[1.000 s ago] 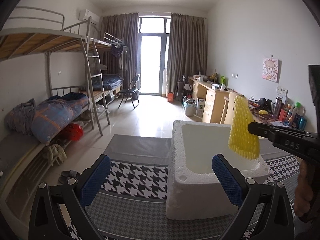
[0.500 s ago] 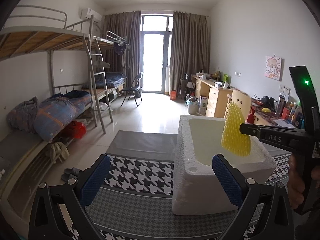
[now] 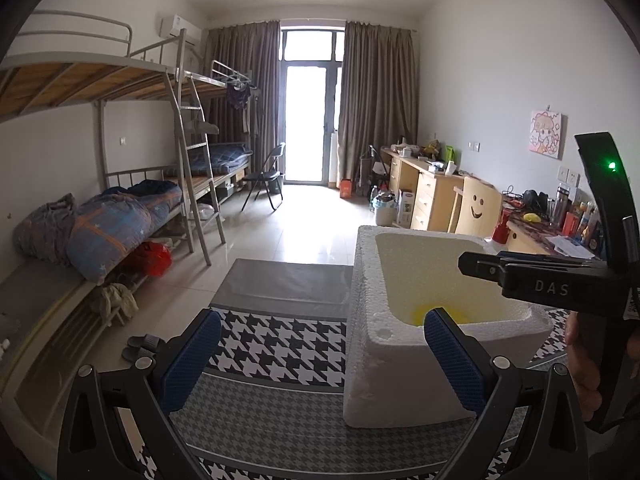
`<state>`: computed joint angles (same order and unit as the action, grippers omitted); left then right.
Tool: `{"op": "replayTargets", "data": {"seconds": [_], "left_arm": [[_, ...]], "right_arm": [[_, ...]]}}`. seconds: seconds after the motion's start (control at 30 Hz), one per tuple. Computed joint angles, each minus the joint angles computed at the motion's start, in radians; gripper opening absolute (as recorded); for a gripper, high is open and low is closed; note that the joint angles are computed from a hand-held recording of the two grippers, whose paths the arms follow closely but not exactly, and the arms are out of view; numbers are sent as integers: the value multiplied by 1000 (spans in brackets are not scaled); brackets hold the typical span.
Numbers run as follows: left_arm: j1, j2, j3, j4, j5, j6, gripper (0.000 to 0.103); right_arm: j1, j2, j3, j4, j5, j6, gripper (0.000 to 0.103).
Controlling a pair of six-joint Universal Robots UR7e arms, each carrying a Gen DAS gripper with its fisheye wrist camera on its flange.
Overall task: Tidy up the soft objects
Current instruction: 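Lower the yellow mesh sleeve into the foam box and open the right tool, then move both tools back from the box to the tissue pack and grey cloth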
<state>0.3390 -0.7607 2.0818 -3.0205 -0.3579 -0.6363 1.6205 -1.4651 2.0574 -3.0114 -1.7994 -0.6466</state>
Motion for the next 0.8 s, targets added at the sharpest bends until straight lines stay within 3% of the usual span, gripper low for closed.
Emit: {"op": "replayTargets", "data": {"seconds": [0.13,0.3,0.8], "left_arm": [[-3,1,-1,8,0,-4,102],[-11,-1,3,-3,-6,4,102],[-42,5,0,-13,-12,19,102]], "right_arm": [[2,-9,8,-11,2,2,67],[-8,-40,39,-51,33,-6,84],[-41,-146,113,-81,116,-44,89]]}}
